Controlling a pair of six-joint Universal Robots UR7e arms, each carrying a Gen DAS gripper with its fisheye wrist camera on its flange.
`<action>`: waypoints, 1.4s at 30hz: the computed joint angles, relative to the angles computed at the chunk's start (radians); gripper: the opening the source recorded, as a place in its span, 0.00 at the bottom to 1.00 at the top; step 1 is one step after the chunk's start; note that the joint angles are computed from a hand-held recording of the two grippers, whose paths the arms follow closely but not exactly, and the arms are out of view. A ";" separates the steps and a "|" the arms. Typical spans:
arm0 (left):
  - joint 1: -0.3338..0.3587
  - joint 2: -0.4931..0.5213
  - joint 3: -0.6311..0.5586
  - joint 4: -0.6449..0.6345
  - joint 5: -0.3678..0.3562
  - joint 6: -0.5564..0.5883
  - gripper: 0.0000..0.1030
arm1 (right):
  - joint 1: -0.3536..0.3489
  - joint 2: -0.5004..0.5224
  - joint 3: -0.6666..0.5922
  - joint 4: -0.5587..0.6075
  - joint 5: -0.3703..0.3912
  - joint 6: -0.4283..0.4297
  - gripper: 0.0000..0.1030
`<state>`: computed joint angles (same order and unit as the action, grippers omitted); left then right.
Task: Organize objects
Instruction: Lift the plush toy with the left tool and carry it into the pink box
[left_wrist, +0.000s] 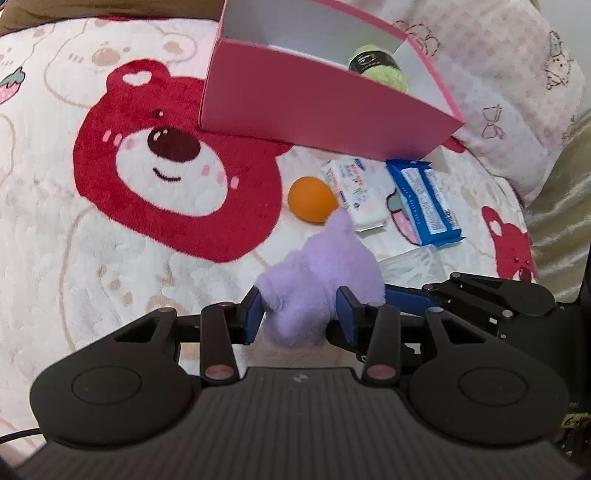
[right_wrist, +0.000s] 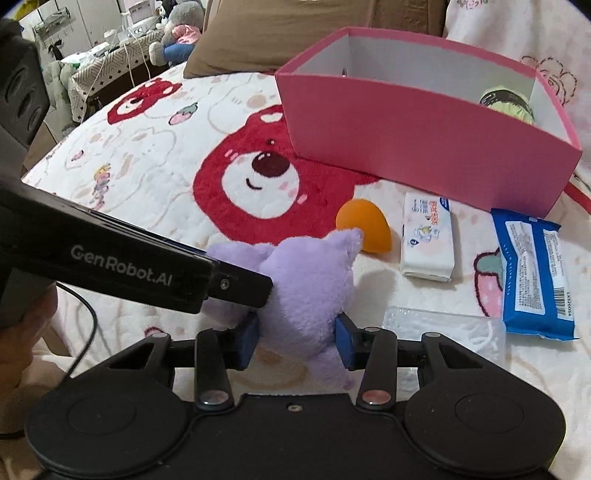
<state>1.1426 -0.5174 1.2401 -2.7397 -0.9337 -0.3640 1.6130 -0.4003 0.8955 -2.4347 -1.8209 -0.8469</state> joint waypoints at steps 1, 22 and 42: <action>-0.003 -0.001 0.001 0.000 0.001 0.006 0.39 | 0.001 -0.005 0.002 0.002 0.003 0.003 0.47; -0.074 0.009 -0.107 0.135 0.078 0.110 0.39 | 0.036 -0.049 -0.022 0.029 0.004 0.086 0.49; -0.093 0.019 -0.259 0.189 0.065 0.114 0.39 | 0.087 -0.017 -0.147 0.024 -0.033 0.026 0.48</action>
